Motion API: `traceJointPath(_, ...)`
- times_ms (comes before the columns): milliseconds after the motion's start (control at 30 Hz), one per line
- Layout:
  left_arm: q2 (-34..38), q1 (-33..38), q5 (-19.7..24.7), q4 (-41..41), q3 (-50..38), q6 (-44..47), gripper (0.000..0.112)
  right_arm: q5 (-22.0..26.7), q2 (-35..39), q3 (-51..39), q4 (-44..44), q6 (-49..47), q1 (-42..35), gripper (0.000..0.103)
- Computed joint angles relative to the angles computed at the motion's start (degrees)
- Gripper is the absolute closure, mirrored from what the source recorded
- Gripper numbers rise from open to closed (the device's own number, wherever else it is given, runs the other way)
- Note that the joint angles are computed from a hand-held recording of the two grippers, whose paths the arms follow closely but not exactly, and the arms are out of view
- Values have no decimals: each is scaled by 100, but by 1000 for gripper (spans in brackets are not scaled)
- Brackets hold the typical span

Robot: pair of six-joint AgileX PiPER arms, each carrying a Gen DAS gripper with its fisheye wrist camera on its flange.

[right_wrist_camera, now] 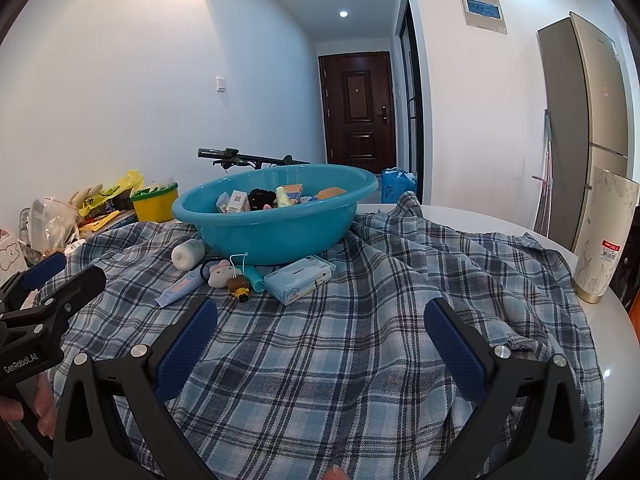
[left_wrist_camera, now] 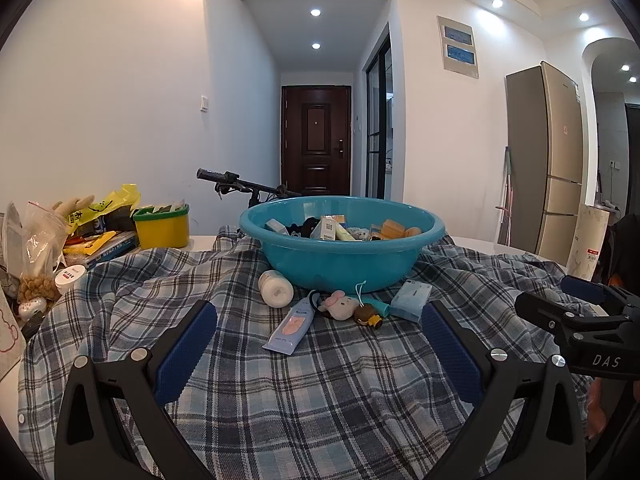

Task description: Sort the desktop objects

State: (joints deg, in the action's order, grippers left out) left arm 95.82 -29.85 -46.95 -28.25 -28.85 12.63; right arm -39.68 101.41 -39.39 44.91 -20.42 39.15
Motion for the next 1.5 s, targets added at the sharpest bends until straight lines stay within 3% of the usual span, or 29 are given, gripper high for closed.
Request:
traceJointPath(433, -30, -75, -114, -230, 57, 81, 9, 94, 12, -46, 166, -79, -3, 0)
traceJointPath(533, -13, -373, -18, -1532, -190, 1053, 9, 236, 86, -332, 1360, -1208, 195, 0)
traceJointPath(600, -186, -306, 397, -1990, -376, 1552, 9, 444, 48, -461, 1756, -1823, 233, 0)
traceJointPath(700, -646, 145, 1267, -1628, -479, 1260, 9, 507, -93, -641, 2417, -2616, 304, 0)
traceJointPath(867, -886, 90, 1491, -2826, -863, 2678, 9, 1026, -386, -860, 2823, -3098, 86, 0)
traceJointPath(1000, -970, 305, 2095, -3653, -1349, 3616, 9, 911, -500, -1108, 3440, -3927, 142, 0)
traceJointPath(1500, -1051, 448, 2456, -5688, -3060, 6376, 9, 1021, -705, -2535, 4846, -6074, -158, 0)
